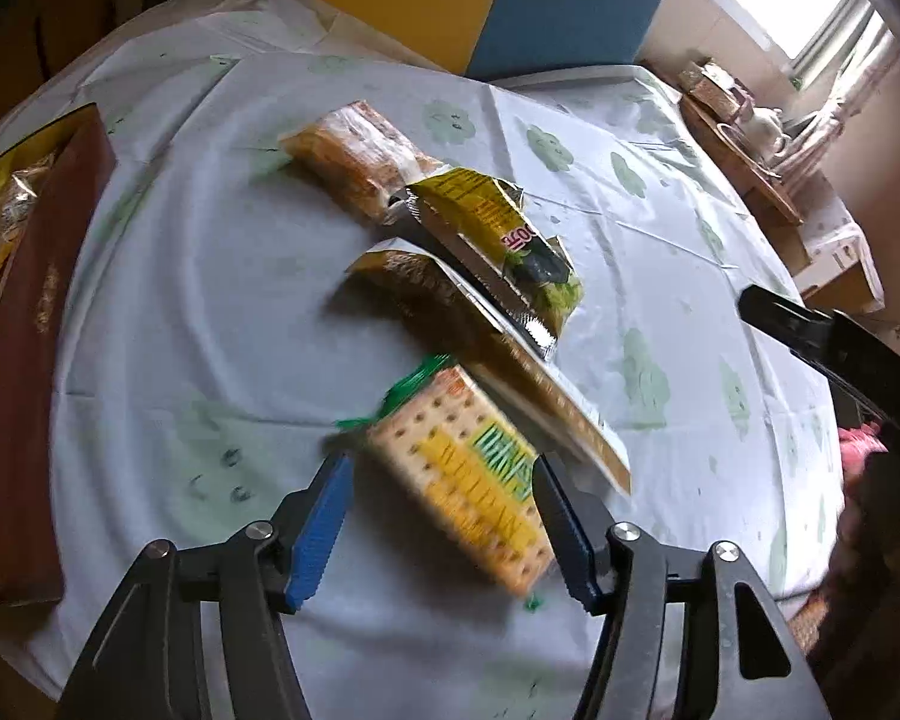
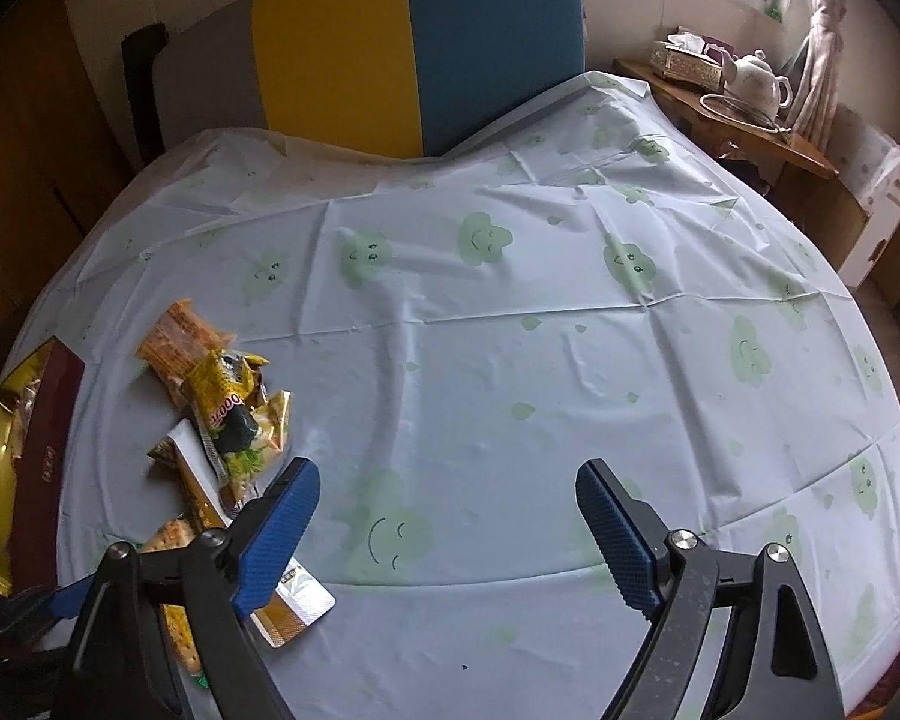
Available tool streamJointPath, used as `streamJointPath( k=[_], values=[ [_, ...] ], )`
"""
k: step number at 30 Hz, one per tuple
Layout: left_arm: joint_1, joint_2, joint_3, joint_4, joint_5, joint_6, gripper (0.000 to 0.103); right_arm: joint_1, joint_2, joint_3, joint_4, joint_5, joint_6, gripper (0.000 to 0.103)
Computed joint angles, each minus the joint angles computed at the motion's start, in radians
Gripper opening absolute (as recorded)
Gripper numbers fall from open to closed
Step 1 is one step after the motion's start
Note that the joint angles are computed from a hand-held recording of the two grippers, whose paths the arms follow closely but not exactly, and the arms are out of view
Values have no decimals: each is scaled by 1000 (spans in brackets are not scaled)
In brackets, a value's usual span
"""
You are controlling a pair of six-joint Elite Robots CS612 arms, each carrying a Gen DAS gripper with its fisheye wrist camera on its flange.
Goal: Organize snacks
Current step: 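Move the left tool to the WEIDAN cracker pack and close on it, then hold the cracker pack in the left tool while the right tool grasps the brown-and-white bar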
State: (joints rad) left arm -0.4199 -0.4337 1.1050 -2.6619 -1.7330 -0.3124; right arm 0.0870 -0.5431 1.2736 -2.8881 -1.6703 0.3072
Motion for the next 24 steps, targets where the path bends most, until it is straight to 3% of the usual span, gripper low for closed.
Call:
streamJointPath(
  k=[3, 7, 9, 15, 20, 24],
  values=[
    [-12, 12, -24, 25, 33, -13, 72, 0, -1, 0, -5, -4, 6, 88],
    [-32, 36, -62, 47, 116, 13, 73, -3, -2, 2, -20, 13, 10, 88],
    [-36, 36, -50, 16, 139, 42, 73, -4, -2, 1, -17, 22, 8, 88],
    [-12, 10, 21, -72, 85, 166, 55, -4, 0, -5, 2, 44, -2, 88],
    [13, -30, 135, -208, 89, 248, 54, 0, 4, -14, 39, 50, -32, 88],
    [30, -43, 190, -295, 76, 280, 54, -3, 12, -29, 96, 122, -63, 88]
  ],
)
